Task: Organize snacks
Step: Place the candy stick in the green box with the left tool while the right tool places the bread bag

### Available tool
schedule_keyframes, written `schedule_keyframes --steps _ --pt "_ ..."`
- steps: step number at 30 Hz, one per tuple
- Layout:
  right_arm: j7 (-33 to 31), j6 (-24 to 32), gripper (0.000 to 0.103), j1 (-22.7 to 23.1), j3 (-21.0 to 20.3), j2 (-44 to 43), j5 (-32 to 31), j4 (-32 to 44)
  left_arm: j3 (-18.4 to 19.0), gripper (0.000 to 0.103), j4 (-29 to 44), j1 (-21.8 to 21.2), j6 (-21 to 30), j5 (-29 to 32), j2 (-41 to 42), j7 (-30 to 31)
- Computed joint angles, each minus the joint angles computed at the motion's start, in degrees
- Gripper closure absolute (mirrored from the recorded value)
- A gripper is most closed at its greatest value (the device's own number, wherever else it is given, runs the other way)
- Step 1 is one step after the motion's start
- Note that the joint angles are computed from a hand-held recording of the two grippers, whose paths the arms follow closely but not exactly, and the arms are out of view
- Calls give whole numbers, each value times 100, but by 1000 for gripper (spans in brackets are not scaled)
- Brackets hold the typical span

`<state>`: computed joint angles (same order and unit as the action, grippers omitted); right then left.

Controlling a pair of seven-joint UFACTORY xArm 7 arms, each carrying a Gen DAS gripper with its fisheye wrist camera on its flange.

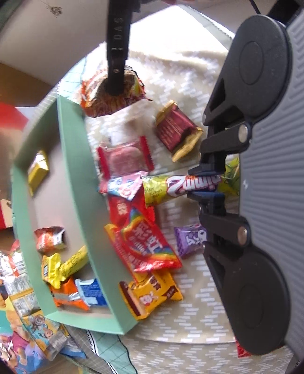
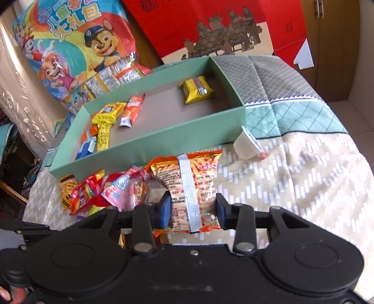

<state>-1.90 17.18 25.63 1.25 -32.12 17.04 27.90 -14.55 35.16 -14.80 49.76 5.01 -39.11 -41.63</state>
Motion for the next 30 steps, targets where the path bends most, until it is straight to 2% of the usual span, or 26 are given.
schedule_keyframes --steps 7,11,15,21,25,30 --pt "-164 133 66 116 -146 -78 153 121 131 91 130 82 -102 -81 -358 53" --pt "-345 168 66 195 -241 -19 272 333 130 91 363 255 -241 12 -206 135" --pt "-464 109 66 153 -268 391 358 874 118 91 772 556 -550 235 367 108" --pt "-812 326 66 -17 -230 1514 552 2187 80 91 1768 976 -1076 880 1774 -172" --pt "-909 532 66 -363 -22 2246 565 2964 238 90 2301 975 -1340 1198 2537 -403" --pt "-1053 838 66 -763 226 2916 630 3607 531 90 2697 793 -1517 1192 3184 -474"
